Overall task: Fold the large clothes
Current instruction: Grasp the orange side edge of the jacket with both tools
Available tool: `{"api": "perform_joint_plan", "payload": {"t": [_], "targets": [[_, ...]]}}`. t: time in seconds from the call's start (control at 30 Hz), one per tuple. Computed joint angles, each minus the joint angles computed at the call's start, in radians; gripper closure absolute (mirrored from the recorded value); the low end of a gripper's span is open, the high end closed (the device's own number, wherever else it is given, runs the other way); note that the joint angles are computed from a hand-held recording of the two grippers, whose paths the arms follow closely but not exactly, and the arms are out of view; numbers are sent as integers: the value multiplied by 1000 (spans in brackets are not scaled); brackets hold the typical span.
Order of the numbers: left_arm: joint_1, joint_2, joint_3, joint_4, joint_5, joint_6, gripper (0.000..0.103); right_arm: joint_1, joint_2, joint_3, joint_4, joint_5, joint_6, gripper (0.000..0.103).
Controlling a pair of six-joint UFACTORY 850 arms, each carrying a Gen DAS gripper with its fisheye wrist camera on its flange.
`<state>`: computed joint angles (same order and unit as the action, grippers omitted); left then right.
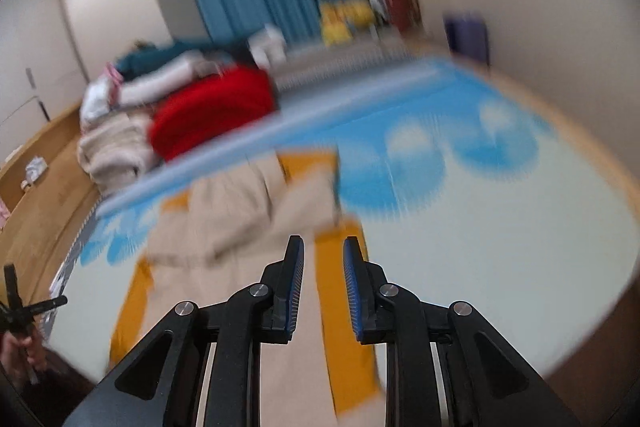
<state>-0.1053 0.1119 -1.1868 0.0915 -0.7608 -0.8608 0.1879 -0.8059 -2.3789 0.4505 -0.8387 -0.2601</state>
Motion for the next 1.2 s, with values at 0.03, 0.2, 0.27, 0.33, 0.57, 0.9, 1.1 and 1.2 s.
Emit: {"api": "perform_joint_plan", "payload": {"t": [0.03, 0.2, 0.27, 0.33, 0.57, 0.9, 1.1, 1.2], "targets": [[21, 18, 28, -77, 36, 22, 95, -3, -3, 22, -31, -27, 37, 81], [43, 9, 22, -153, -16, 57, 95, -2, -1, 141, -154, -147, 121, 81], [42, -3, 38, -170, -5, 98, 95, 5, -30, 107, -179, -184, 117, 80], [51, -21, 90, -223, 21, 125, 92, 12, -33, 124, -202, -176, 84, 73], [55, -106, 99, -220, -73, 63, 68, 22, -237, -140, -286, -415, 162, 62], [61, -131, 112, -240, -110, 104, 63, 34, -315, -229, -324, -506, 195, 59], [26, -121, 109, -228, -104, 146, 97, 35, -226, -104, -274, -417, 137, 99], [-13, -60, 120, -220, -57, 155, 98, 1, -146, -20, -194, -339, 152, 100]]}}
